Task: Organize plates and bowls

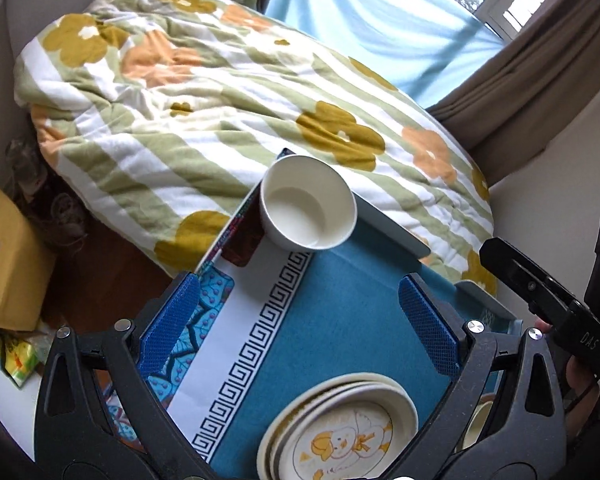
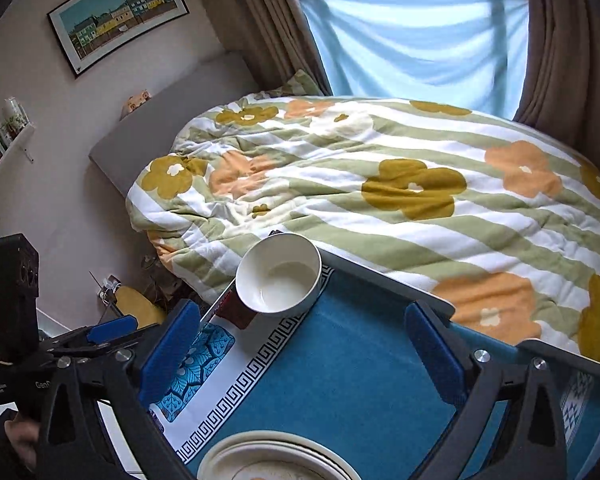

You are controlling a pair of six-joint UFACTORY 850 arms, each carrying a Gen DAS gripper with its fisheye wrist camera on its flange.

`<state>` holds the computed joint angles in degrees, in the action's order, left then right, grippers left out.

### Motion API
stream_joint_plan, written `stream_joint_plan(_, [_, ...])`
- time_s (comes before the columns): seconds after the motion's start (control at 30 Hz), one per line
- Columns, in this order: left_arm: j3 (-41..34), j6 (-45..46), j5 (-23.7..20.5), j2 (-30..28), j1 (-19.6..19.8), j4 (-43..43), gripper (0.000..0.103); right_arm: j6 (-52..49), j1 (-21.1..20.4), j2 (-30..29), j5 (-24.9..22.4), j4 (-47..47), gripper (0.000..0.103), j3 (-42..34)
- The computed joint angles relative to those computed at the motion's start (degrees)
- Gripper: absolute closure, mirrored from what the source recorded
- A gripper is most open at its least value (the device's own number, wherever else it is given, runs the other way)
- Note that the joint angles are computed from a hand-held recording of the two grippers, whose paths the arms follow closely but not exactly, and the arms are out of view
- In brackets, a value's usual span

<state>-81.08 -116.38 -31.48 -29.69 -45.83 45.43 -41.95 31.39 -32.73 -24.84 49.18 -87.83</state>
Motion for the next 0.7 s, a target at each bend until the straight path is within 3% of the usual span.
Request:
stream_joint_plan(0.1, [1.6,0.7,4.6,-0.8,3.2,-2.9,0.009,13.8,0.9,-7.0,-4.1,-11.2,0.001,-9.0])
stream_joint_plan(0.23, [1.1,5.4,10.6,-3.8,5.5,-9.2,0.042,21.5,1.4,-15.4,-10.2,-18.1,0.001,-19.2])
stream_joint_plan(0.33, [0.0,10.2,14.1,-6.1,6.7,-13.1,0.054,23.4,1.3,-20.0,-13.2,-19.2,0.003,-24.8])
stream_joint_plan(0.4, [-0.9,12.1,15.6,-7.6,7.2,-14.6,0.055,24.8,1.4,-22.5,-15.3,-20.4,0.016,-28.1])
stream_joint_plan(0.5, [-1.6,15.9,18.4,-9.2,8.3,-18.6,0.067,25.9,1.4,-26.2,-18.8,-21.0,0.033,-32.8])
stream_joint_plan(0.7, [-4.2,20.4,18.3,-11.8,9.6,-22.8,0.073,26.2,1.5,-31.1,-22.8,-20.2,0.054,-39.1])
